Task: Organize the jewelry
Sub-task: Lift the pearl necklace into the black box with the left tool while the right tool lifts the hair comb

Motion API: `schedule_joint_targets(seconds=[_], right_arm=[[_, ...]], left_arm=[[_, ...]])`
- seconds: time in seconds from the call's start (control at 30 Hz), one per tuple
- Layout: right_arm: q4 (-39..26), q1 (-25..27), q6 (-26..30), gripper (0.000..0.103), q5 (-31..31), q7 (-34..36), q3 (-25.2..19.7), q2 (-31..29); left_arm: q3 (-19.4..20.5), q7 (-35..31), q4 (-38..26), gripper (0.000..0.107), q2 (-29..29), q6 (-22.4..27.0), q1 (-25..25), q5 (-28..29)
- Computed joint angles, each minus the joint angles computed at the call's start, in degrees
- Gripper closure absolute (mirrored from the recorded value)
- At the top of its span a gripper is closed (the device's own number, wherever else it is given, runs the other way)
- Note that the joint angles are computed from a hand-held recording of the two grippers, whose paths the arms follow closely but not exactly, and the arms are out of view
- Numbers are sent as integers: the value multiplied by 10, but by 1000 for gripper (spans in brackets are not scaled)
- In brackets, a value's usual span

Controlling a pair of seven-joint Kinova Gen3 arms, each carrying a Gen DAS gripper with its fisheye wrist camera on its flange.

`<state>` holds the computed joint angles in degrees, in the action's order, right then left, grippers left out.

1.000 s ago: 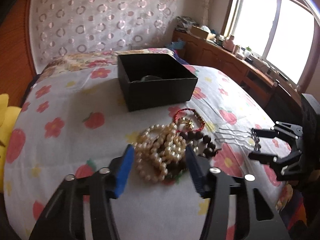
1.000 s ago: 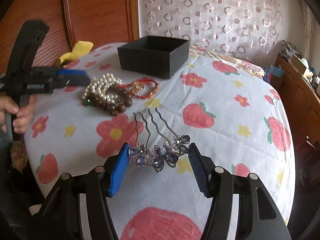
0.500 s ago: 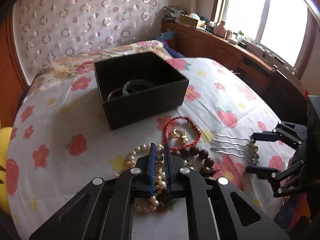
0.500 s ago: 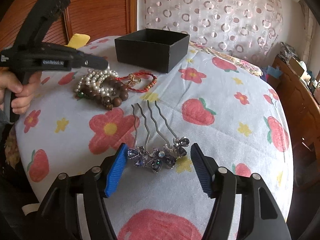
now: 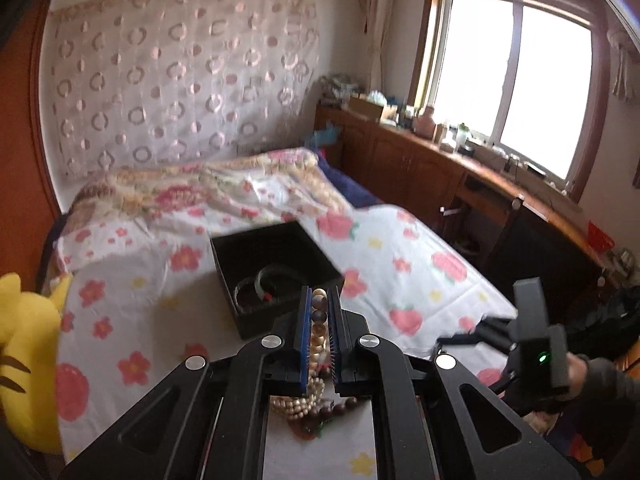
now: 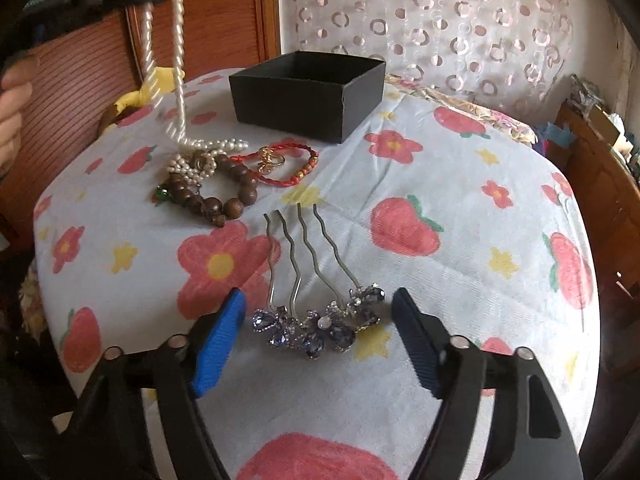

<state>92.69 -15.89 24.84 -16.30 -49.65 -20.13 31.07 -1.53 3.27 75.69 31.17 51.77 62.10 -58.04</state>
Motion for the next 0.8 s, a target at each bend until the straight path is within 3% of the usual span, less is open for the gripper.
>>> schedule_joint_targets(seconds=[0.1,0.33,0.8], right_arm=[[6,6,-2,37,-4,8,-7,-3],[25,-8,-30,38,2,-4,2,-14],[9,35,-38,38,-28,23,-42,-29]], left_arm=[[-5,-2,-14,101,-6,26,14,-17],[4,-11,-36,101,-20,78,23,-50],[4,-102,-124,101,-10,130,9,-49]])
